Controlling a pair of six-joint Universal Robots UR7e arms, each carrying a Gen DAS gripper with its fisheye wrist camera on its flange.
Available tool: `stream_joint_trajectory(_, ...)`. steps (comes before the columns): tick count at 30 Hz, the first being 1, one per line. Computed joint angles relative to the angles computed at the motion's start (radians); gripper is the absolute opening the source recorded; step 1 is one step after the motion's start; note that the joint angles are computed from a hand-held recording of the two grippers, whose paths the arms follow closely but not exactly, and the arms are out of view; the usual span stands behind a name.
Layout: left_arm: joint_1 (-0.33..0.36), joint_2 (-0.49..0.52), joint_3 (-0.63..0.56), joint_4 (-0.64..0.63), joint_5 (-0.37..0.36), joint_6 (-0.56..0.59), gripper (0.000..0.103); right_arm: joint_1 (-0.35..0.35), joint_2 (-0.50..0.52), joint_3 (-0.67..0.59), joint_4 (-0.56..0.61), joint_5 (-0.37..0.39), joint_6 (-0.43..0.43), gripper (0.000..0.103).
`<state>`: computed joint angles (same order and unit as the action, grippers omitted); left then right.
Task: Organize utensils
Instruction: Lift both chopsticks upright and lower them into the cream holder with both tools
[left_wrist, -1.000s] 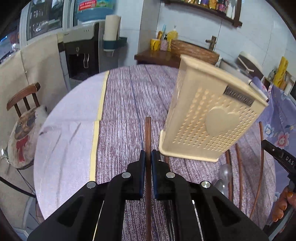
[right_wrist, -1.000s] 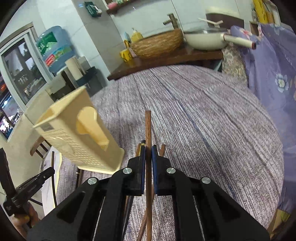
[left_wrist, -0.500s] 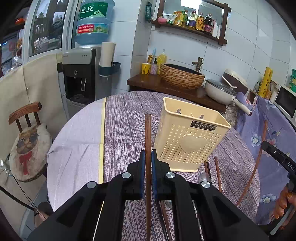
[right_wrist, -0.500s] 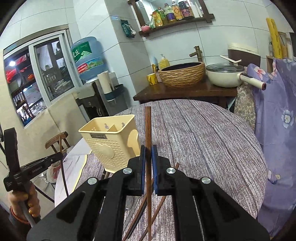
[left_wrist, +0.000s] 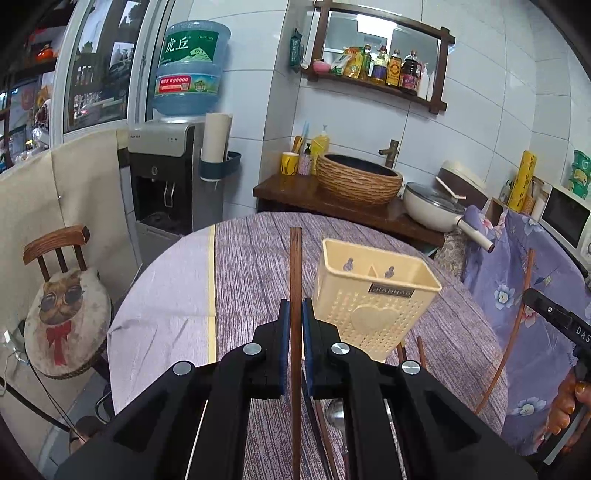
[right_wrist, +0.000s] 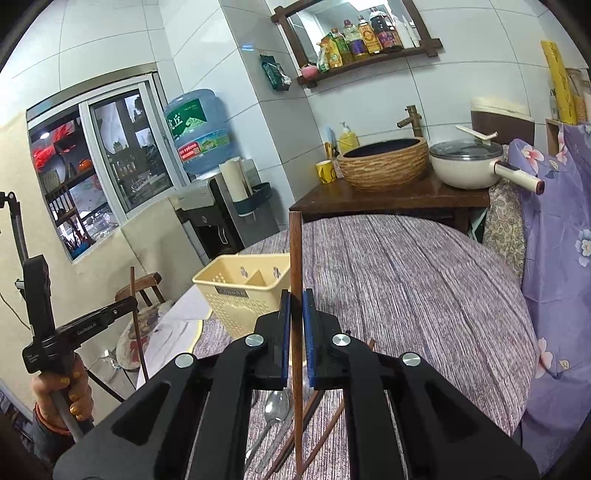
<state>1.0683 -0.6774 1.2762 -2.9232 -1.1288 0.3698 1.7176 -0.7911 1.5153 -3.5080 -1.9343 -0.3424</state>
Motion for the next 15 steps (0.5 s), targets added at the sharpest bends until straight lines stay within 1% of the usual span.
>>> stream_joint_trajectory(3,-0.011,0.006,-0.043,0.006,-0.024,-0.007,0.008,0.015,0.010,-0.042,-0.006,0.016,-0.012,0.007)
stream_joint_trajectory(7,-0.039,0.042,-0.138,-0.007,-0.048,-0.004,0.008,0.046,0.050,-0.147,-0.018,0.034,-0.044,0.007)
stream_joint_trajectory(9,-0.051,0.064,-0.186,-0.027,-0.062,-0.001,0.008,0.064,0.082,-0.227,-0.022,0.043,-0.053,0.007)
stream_joint_trajectory(12,-0.069,0.117,-0.290,-0.058,-0.081,-0.007,0.008,0.089,0.131,-0.343,-0.020,0.039,-0.079,0.007)
stream_joint_trajectory(15,-0.079,0.176,-0.393,-0.088,-0.114,-0.004,0.008,0.109,0.204,-0.503,0.009,0.015,-0.113,0.007)
